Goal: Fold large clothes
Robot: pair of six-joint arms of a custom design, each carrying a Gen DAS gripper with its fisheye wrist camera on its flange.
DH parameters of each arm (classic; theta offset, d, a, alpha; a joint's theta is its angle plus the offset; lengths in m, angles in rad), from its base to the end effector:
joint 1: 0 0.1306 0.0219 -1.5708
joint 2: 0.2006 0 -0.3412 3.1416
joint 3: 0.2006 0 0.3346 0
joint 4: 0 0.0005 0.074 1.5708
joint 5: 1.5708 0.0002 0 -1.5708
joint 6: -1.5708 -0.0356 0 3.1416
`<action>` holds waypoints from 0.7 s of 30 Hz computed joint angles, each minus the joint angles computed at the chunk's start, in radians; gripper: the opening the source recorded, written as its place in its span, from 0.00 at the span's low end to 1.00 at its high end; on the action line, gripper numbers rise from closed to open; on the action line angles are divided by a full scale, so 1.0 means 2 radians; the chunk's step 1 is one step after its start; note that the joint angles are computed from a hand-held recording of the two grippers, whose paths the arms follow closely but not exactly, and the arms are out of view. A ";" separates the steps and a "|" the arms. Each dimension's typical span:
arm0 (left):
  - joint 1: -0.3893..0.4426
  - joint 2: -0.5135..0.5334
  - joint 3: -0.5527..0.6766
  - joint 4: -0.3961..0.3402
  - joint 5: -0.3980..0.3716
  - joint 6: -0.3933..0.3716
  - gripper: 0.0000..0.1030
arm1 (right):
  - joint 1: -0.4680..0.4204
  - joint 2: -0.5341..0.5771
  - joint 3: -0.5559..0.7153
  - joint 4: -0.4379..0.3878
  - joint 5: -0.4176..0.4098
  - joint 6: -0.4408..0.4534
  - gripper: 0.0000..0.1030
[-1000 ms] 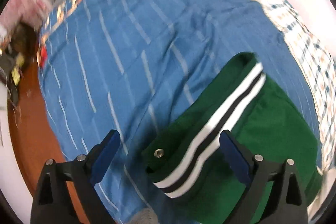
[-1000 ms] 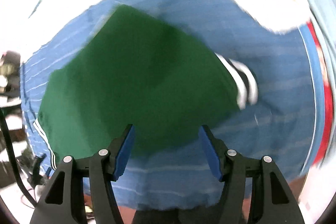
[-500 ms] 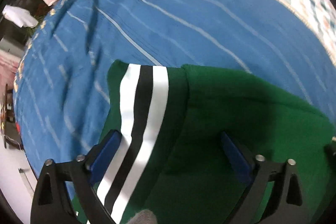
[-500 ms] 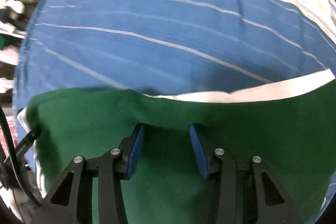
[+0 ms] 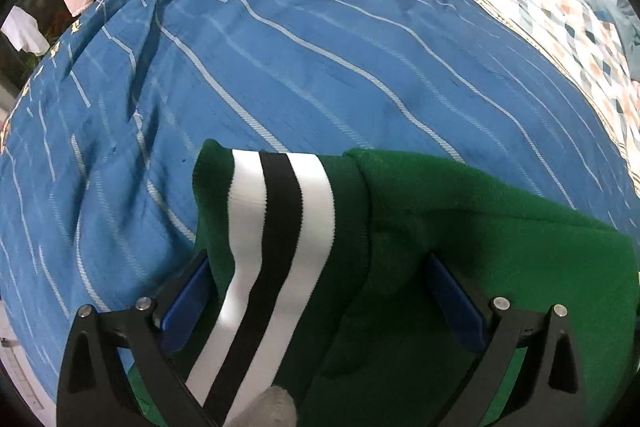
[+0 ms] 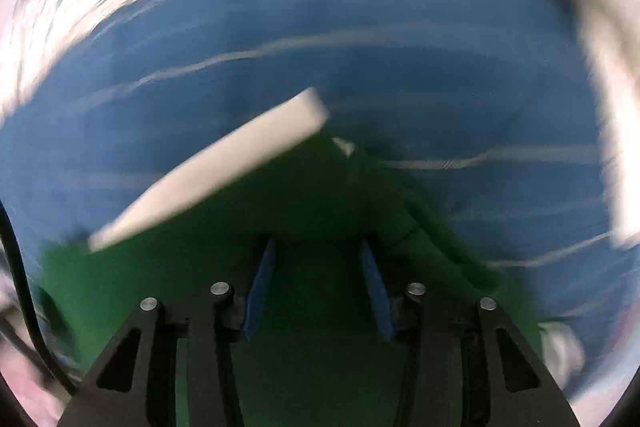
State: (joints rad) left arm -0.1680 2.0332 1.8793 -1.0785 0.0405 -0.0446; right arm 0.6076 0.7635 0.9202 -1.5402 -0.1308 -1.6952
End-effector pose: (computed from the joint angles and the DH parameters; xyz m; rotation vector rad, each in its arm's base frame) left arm 0.5900 -0.1020 0.2448 0.3073 2.7882 -0.0863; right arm 0.1438 0.1050 0.3557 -1.5770 -2.6449 -0.3463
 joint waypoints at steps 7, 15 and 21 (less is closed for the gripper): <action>0.014 -0.014 0.036 -0.068 0.005 0.012 1.00 | 0.048 0.070 0.111 -0.059 0.038 0.014 0.44; 0.079 -0.213 -0.147 -0.105 0.023 0.121 1.00 | 0.147 0.207 0.187 0.119 -0.004 0.080 0.26; 0.123 -0.298 -0.301 -0.104 0.145 0.235 1.00 | 0.102 0.249 0.179 0.137 -0.067 0.114 0.07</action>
